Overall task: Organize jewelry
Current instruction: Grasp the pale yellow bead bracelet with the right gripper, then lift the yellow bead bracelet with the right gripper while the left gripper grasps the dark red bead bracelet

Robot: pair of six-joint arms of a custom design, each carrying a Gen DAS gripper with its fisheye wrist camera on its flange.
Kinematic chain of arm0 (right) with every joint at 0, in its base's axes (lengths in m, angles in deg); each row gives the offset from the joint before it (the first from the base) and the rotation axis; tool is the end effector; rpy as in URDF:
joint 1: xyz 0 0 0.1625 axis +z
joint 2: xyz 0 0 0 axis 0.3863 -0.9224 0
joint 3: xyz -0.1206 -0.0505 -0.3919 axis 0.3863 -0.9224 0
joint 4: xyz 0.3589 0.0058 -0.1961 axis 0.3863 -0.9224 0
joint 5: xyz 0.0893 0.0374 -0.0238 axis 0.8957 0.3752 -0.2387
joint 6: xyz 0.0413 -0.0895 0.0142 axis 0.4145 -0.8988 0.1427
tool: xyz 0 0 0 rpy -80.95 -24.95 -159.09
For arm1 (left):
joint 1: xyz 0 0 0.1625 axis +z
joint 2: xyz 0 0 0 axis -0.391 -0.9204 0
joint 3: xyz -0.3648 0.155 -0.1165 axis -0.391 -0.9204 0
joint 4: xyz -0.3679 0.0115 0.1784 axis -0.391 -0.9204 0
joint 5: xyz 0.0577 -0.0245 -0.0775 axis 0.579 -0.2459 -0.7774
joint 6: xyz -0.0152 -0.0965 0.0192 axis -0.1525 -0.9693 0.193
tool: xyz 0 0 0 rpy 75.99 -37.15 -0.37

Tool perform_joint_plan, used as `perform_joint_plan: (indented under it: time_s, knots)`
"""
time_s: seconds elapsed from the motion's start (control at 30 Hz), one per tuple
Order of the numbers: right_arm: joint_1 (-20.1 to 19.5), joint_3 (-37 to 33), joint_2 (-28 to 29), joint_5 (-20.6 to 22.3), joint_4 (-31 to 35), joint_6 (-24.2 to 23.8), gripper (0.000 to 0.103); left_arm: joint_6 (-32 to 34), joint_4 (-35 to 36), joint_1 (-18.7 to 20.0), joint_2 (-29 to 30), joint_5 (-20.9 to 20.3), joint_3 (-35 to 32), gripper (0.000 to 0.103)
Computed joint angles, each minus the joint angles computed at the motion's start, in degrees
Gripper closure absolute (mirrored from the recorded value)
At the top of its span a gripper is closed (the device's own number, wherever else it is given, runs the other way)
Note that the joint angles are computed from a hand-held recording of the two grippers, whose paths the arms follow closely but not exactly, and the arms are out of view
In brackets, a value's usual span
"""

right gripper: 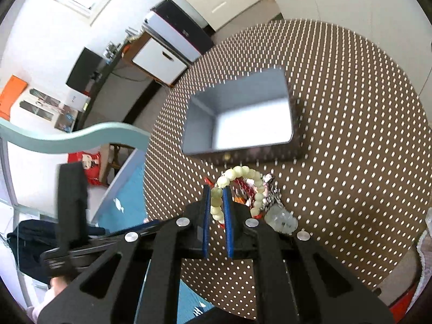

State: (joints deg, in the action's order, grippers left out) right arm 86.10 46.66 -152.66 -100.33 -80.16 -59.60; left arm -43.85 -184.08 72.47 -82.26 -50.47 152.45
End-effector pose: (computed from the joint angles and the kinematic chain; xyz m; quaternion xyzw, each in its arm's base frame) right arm 0.2475 -0.4123 0.2498 -0.0309 -0.9716 0.2139 0.0963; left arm -0.2122 -0.5095 0.1620 -0.0001 0.9740 -0.0288 0.2247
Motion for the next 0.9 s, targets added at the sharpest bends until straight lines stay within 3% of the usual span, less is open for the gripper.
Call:
perform_joint_plan:
  time_s: [0.17, 0.37, 0.6, 0.63, 0.73, 0.9]
  knots:
    - [-0.4, -0.3, -1.6, -0.5, -0.5, -0.7, 0.095, 1.0, -1.2, 1.8, 5.4, -4.0, -3.9, 0.026]
    - [-2.0, -0.7, -1.9, -1.9, 0.0, 1.3, 0.095, -0.6, -2.3, 3.9, 10.8, -9.2, -7.8, 0.046]
    - [-3.4, -1.7, -2.3, -1.4, 1.6, 2.0, 0.095, -3.5, 0.7, 5.9, 14.5, -7.2, -14.0, 0.047]
    - [-3.5, -1.9, -2.1, -1.2, 1.7, 1.8, 0.095, -3.2, 2.7, 6.6, 14.6, -7.3, -15.7, 0.053]
    - [-3.5, -2.6, -1.7, -1.0, 2.4, 1.2, 0.095, -3.6, 3.9, 7.1, 16.4, -6.9, -18.1, 0.055]
    - [-4.4, -3.0, -1.4, -0.3, 3.3, 1.0, 0.095, -4.6, 5.3, 7.0, 18.3, -7.0, -20.7, 0.072]
